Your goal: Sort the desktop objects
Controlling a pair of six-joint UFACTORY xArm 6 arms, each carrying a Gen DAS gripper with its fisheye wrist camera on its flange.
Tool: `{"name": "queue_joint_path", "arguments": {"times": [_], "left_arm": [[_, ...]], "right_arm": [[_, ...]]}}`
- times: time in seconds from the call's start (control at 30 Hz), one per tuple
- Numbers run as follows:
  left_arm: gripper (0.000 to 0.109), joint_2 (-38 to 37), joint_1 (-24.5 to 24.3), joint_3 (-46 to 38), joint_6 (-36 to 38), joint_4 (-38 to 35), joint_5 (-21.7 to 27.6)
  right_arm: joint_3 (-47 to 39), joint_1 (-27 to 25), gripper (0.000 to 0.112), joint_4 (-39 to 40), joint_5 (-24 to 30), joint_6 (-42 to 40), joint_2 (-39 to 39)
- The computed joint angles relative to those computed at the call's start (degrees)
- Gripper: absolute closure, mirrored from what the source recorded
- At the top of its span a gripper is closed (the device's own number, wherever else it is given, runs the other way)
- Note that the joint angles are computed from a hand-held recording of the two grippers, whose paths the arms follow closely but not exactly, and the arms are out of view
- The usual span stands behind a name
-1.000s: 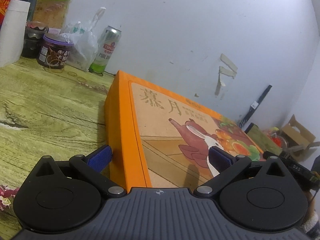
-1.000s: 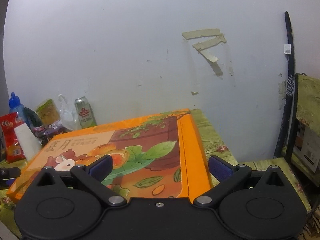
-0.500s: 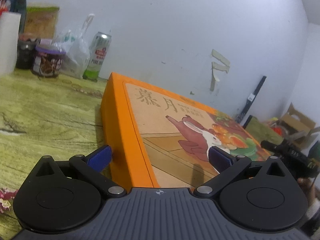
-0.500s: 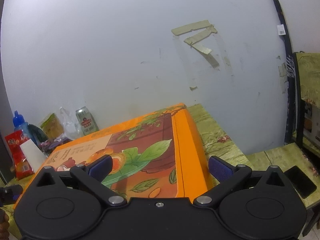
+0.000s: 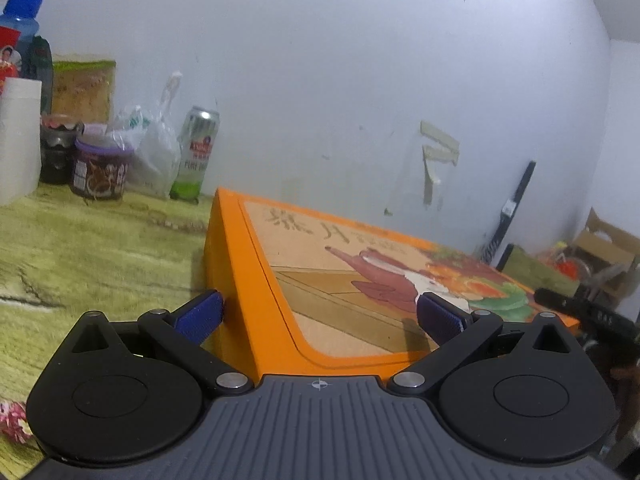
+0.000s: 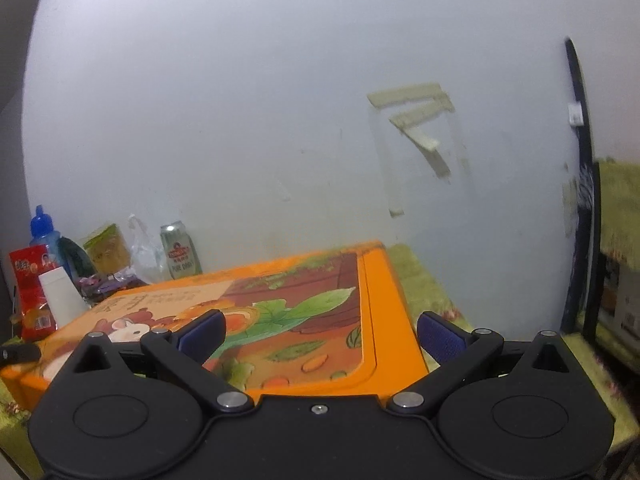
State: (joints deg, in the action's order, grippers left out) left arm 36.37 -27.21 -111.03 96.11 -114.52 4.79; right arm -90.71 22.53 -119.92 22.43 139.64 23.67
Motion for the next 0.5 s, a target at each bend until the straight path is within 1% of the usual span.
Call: {"name": "queue_joint_path", "arguments": {"times": [0.1, 0.2, 0.3, 0.4, 0.5], "left_arm": [[0.006, -0.04, 0.17, -1.02, 4.6, -4.24, -0.11], [0.006, 0.46, 0.55, -1.85, 5.76, -5.73, 0.81], [0.006, 2.3, 0.56, -3.63, 2.96, -2.64, 0.8], [0.006, 4.21, 0.77, -5.39, 0.77, -1.37, 1.01], [0.006, 5.5, 1.12, -6.29, -1.39, 0.08, 1.94]], "right_arm": [[0.1, 0.21, 0.01, -2.96, 0.47, 3.3, -0.65], [-0.41, -0.35, 0.01, -6.73, -0.34, 9.07, -0.78], [-2.4, -1.31, 0.01, -6.9, -2.15, 11.44, 0.53], [-4.85, -1.96, 0.01, -5.06, -3.42, 10.74, 2.61], [-5.85, -2.19, 0.01, -6.54, -3.17, 12.93, 3.97]]}}
